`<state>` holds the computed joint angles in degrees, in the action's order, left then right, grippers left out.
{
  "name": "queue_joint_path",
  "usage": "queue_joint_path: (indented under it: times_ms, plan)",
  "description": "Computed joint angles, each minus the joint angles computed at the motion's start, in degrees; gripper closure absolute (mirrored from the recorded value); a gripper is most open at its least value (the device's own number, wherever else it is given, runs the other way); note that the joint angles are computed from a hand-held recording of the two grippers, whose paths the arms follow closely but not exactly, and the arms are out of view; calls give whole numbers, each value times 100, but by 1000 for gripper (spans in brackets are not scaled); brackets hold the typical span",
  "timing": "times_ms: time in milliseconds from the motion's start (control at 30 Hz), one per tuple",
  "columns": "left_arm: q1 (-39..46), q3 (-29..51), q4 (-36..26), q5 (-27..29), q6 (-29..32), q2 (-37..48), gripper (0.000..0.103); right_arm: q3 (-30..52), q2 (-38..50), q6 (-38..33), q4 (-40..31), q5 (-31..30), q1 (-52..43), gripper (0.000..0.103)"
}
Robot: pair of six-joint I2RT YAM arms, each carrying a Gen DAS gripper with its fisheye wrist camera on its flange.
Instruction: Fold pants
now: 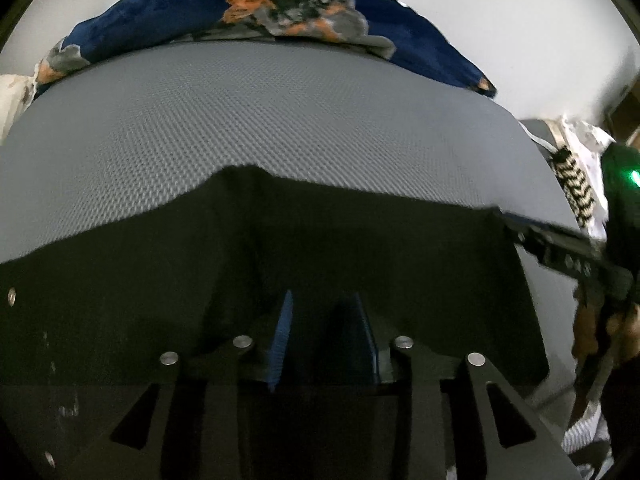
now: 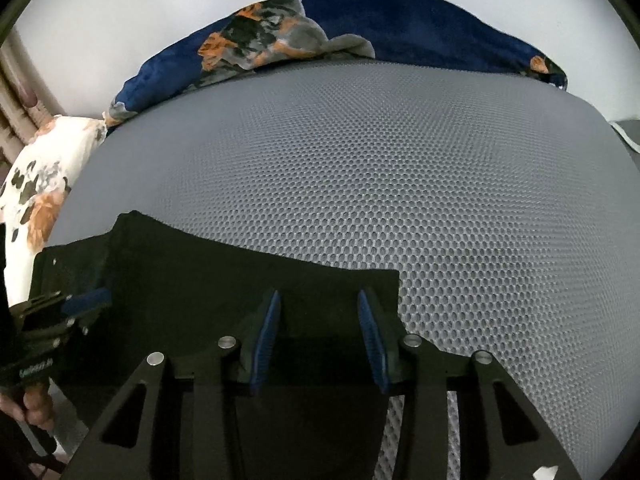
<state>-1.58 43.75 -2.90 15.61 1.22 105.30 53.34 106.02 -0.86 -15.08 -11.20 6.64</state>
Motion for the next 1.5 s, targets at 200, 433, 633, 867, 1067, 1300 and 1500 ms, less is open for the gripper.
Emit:
queue_joint_path:
  times_ms: [200, 433, 633, 867, 1067, 1300, 1500]
  plan:
    - [-132, -973, 118, 68, 133, -761, 69, -338, -586, -81, -170, -128, -75, 64]
    - [-181, -1693, 386, -16, 146, -1154, 68, -749, -1132, -206, -556, -246, -63, 64]
    - [25, -1798, 321, 77, 23, -1344, 60, -1176, -1387, 15, -722, -386, 25, 64]
    - [878, -1786, -217, 425, 154, -1924, 49, -1243, -1587, 206, -883, -264, 424, 62]
    - [2185, -1709, -832, 611, 902, -2481, 45, -1078, -1560, 464, -1061, -262, 986, 62]
    - [3819, -1323, -1202, 915, 1825, -2383, 41, -860, -1296, 875, -1013, -193, 1728, 59]
    - [4784, -844, -1402, 1101, 2363, -1888, 39, -405, -863, 1048, -1060, -127, 2273, 58]
